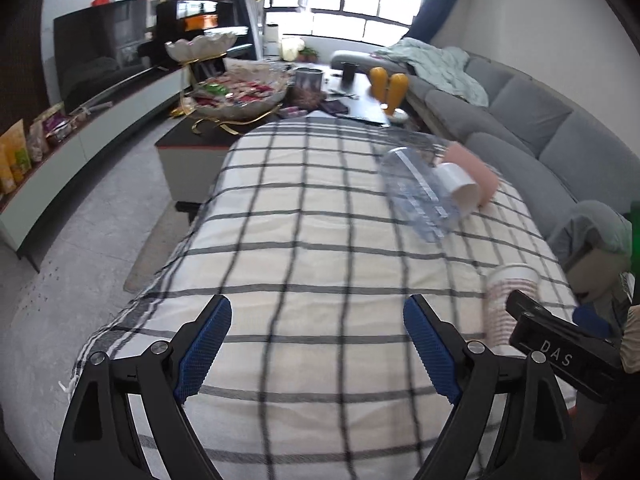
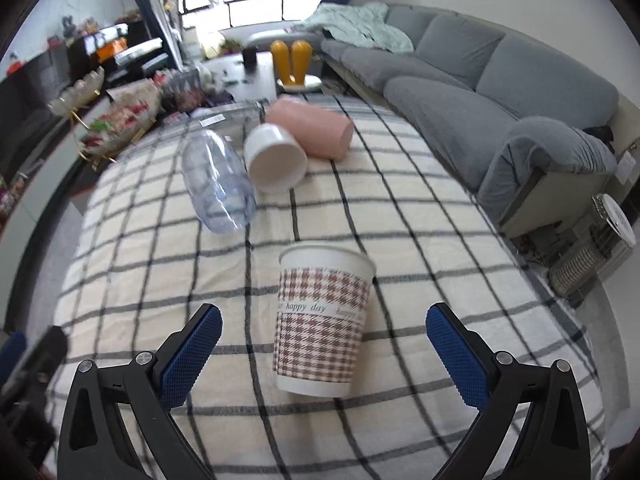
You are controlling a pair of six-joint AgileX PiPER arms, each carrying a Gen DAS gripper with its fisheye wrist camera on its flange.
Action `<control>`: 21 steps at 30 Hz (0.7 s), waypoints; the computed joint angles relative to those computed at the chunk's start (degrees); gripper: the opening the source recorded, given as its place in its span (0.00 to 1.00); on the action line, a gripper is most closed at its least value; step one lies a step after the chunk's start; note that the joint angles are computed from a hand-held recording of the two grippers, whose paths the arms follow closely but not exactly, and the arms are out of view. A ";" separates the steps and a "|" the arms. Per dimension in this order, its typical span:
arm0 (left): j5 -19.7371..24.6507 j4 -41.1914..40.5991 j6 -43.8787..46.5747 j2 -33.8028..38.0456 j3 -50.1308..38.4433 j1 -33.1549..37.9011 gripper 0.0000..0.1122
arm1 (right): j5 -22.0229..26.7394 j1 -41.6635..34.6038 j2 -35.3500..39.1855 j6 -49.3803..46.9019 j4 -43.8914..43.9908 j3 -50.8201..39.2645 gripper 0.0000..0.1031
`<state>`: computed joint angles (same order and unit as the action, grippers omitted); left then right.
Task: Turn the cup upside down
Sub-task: 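Rotate the right gripper to turn the paper cup rim-down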
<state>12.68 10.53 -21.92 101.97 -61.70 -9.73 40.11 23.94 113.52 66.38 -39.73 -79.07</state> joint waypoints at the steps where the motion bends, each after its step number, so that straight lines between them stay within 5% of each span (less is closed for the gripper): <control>1: -0.12 -1.58 1.38 0.89 -0.33 0.72 0.79 | 1.04 0.07 1.51 0.15 0.39 -1.36 0.99; 6: 2.60 -19.71 18.03 5.54 -3.81 4.73 0.79 | 4.24 -0.16 5.99 -2.39 3.64 -5.82 0.96; 9: 2.52 -23.48 21.96 6.17 -4.31 5.30 0.79 | 6.10 -0.18 8.06 -3.98 5.26 -8.15 0.88; 14: 3.00 -28.51 27.84 6.57 -4.85 5.37 0.79 | 8.25 -1.33 10.61 -7.86 9.94 -10.98 0.60; 21: 5.66 -41.59 39.27 6.05 -5.40 7.16 0.79 | 11.82 -1.91 10.21 -17.20 15.42 -14.67 0.58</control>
